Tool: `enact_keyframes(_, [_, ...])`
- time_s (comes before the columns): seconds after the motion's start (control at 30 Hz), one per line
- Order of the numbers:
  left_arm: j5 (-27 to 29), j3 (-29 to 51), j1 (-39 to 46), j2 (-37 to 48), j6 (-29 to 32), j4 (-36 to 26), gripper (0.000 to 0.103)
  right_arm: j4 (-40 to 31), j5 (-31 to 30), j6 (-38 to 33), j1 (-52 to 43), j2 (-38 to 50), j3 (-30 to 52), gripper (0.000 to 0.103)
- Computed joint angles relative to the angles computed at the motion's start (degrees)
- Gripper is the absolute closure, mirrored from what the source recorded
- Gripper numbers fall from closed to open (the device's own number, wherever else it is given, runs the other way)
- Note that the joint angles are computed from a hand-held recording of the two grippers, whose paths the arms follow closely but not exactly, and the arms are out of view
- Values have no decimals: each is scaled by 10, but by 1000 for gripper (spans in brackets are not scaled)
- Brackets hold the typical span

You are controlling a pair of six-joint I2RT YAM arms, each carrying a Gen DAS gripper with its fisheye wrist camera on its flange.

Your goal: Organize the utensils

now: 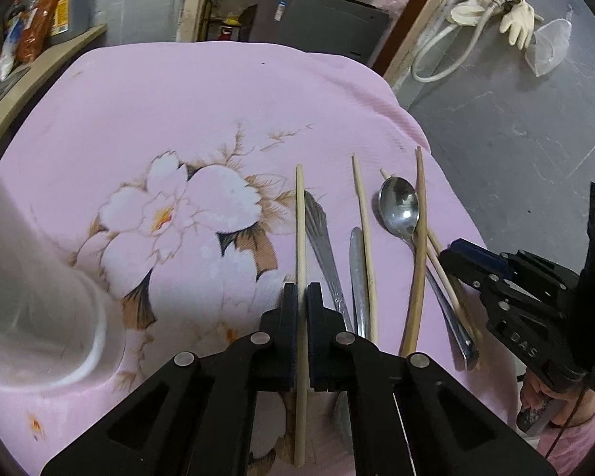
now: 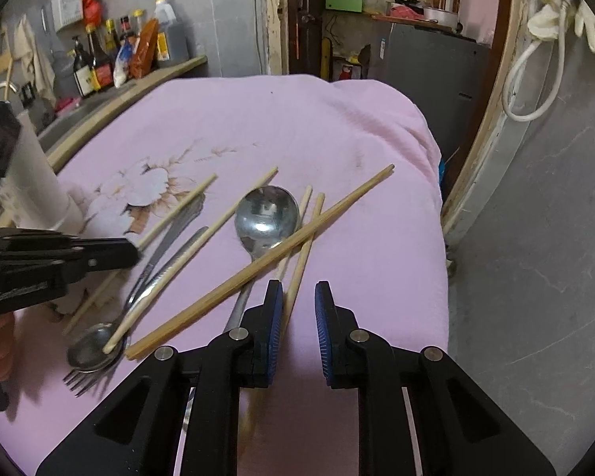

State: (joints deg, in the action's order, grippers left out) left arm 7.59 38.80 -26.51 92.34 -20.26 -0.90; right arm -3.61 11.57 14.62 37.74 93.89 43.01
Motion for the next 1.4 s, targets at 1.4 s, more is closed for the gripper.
enact_keyframes(1.4, [-10, 64, -5, 28, 55, -108, 100, -66, -123, 61, -47, -38, 0, 100])
